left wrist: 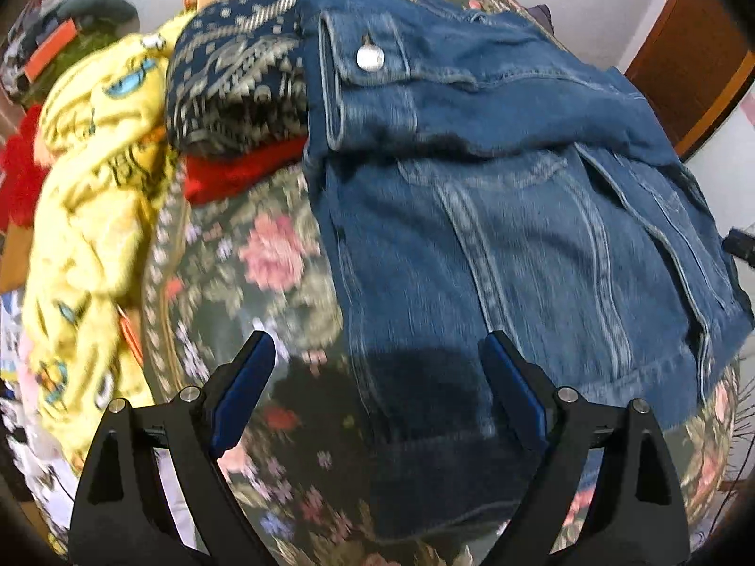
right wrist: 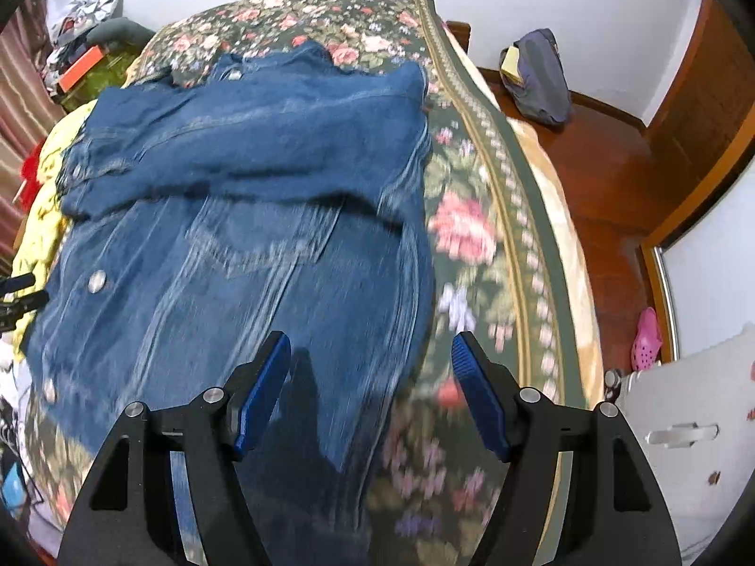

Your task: Fold large clothes

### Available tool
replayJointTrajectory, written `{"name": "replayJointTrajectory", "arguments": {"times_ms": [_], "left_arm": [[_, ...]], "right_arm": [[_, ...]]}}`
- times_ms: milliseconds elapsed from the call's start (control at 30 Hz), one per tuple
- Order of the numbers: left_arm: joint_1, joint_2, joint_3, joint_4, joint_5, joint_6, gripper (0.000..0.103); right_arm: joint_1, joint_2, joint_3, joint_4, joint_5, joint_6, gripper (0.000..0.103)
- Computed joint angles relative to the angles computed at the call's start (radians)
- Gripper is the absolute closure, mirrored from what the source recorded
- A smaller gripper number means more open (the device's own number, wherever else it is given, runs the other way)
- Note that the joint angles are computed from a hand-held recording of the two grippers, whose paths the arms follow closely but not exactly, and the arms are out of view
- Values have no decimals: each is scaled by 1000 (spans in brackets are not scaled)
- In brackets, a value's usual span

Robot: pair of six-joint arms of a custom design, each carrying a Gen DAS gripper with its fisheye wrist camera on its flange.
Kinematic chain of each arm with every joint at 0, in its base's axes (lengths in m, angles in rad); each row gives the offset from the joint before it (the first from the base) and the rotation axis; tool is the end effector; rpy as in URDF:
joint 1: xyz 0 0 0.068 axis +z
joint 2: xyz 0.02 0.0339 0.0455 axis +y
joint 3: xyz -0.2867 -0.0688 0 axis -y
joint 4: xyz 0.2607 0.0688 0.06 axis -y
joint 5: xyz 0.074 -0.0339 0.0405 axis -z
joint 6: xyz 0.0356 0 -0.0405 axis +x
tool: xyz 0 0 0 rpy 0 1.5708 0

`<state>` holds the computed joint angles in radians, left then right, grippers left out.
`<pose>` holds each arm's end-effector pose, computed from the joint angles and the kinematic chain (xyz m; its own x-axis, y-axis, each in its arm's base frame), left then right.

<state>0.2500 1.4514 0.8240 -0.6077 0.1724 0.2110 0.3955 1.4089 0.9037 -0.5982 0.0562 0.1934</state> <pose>0.2612 0.0604 0.1907 -0.9341 -0.0256 -0.3560 0.0068 0.9960 -0.0894 0.2594 0.1062 0.2250 -0.8779 -0.1586 -0.4518 -0.1962 0.9798 0.0374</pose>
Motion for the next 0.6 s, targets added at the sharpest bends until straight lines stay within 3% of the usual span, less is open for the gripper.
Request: {"name": "replayJointTrajectory", "arguments": {"times_ms": [133, 333, 500, 600], "left_arm": [[54, 17, -8, -40, 82, -31, 13], [123, 53, -16, -77, 202, -51, 13], [180, 88, -7, -126, 319, -43, 27], [200, 105, -8, -143, 365, -27, 32]], "right_arm": [[16, -42, -56, -18, 7, 30, 36], [-28, -95, -140, 5, -113, 89, 36], [-104, -82, -177, 70, -268, 122, 34], [-101, -85, -197, 106, -284, 128, 35]]}}
